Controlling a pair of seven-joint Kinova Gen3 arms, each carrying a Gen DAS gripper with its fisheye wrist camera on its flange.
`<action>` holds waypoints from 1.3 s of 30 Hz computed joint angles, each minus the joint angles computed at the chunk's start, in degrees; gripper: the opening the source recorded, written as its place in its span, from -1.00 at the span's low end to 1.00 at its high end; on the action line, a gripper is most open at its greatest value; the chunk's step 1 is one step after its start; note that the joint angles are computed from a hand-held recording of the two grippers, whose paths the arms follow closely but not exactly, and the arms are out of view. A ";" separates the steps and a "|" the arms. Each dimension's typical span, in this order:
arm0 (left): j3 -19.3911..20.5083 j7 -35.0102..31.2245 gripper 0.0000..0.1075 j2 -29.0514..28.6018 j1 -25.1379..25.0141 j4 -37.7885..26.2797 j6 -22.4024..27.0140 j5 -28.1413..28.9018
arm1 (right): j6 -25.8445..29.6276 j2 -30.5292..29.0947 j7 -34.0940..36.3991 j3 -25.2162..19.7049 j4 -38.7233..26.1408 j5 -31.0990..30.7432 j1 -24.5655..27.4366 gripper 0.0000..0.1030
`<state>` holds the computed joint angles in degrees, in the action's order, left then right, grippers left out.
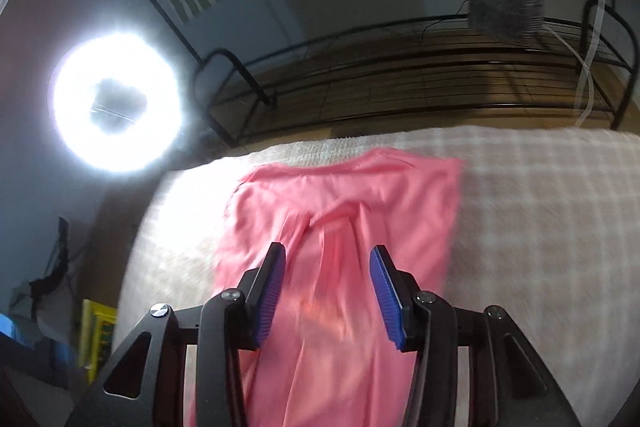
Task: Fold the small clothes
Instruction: 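Open both tools and move them to the shirt hem, then close the right tool on the hem while the left tool grasps the hem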
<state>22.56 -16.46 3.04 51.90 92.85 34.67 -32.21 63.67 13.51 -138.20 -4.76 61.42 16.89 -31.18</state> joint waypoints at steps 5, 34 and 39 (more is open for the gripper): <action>5.76 -2.56 -0.29 -4.29 -6.94 1.86 4.01 1.91 | 2.51 -12.52 -9.32 -8.42 11.60 5.82 -1.59 -0.09; -3.15 -30.63 -0.97 7.01 -4.29 -6.57 1.66 34.46 | -5.14 -19.58 -50.47 -34.66 45.10 9.24 -15.25 -0.30; -3.23 -30.35 -1.00 6.41 -4.55 -5.50 0.47 35.53 | -6.17 -19.48 -49.88 -31.00 45.22 9.41 -19.46 -0.99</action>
